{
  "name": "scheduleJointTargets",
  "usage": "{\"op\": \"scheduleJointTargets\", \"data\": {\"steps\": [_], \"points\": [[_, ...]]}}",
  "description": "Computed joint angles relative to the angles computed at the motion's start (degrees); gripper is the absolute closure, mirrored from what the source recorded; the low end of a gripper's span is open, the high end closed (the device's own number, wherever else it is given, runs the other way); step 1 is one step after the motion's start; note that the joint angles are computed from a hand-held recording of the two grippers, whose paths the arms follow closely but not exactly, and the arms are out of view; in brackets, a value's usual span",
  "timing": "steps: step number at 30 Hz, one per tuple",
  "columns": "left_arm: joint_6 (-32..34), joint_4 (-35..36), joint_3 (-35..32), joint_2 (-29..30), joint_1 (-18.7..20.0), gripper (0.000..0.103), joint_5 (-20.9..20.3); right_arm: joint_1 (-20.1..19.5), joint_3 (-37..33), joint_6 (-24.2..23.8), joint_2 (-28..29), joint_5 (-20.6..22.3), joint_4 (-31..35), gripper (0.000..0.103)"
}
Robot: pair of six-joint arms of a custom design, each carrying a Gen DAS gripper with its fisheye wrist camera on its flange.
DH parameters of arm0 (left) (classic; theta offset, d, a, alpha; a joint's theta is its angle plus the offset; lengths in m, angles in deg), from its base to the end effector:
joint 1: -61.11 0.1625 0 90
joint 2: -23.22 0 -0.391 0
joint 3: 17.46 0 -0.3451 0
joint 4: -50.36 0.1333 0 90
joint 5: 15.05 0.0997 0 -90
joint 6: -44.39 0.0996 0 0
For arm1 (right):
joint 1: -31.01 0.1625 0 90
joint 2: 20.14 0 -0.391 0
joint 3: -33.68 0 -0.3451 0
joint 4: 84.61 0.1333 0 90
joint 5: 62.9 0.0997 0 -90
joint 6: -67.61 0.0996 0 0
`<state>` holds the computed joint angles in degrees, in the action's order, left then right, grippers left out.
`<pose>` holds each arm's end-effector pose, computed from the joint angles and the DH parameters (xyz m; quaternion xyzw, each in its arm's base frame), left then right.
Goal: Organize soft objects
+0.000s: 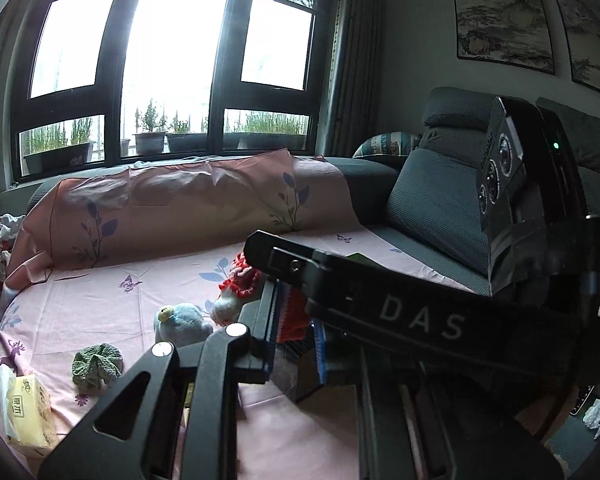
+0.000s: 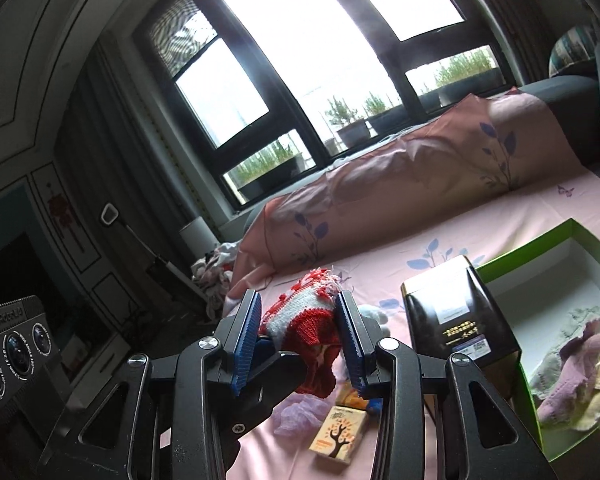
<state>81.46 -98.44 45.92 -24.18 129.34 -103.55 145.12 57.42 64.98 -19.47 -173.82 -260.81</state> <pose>-0.1472 -0.7351 0.3500 0.4531 0.8132 -0.3601 0.0607 0.4300 -0.7216 0.0592 0.1044 -0.8425 0.5251 0.0590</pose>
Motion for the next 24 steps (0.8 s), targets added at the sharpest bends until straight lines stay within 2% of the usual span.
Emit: {"op": "scheduleJointTargets", "data": {"steps": [5,8,11,13,14,17,20,22,24], "points": [[2.11,1.51,-0.15,2.05,-1.91,0.092,-1.22,-1.69,15.70,3.86,-7.63,-0.34,-12.47,0.062],[4.53,3.75,-0.70,3.25,-2.59,0.094,-3.71,-3.20,23.80,6.15,-11.42,2.64,-19.13,0.065],[6.46,4.06,-0.37,4.43,-3.56,0.093,-3.53,-4.14,27.87,8.67,-13.34,1.36,-22.95,0.065],[6.96,7.52,-3.31,6.67,-3.17,0.089,-5.98,-4.89,30.22,10.85,-14.41,0.35,-25.07,0.065],[7.17,8.78,-4.42,7.61,-3.22,0.089,-5.80,-5.37,31.65,12.21,-15.22,-0.10,-25.60,0.065],[7.28,9.17,-5.20,8.93,-3.56,0.089,-2.59,-6.43,34.32,16.56,-16.64,-2.80,-25.75,0.065],[4.78,12.85,-6.69,9.26,-3.50,0.089,0.77,-6.92,36.36,20.32,-17.85,-6.00,-24.35,0.065],[2.74,15.61,-7.94,9.31,-3.26,0.089,2.50,-6.86,36.72,22.13,-18.29,-8.16,-22.69,0.065],[0.66,17.63,-7.42,8.23,-3.10,0.088,5.01,-6.75,37.75,23.02,-19.16,-8.55,-21.02,0.065]]}}
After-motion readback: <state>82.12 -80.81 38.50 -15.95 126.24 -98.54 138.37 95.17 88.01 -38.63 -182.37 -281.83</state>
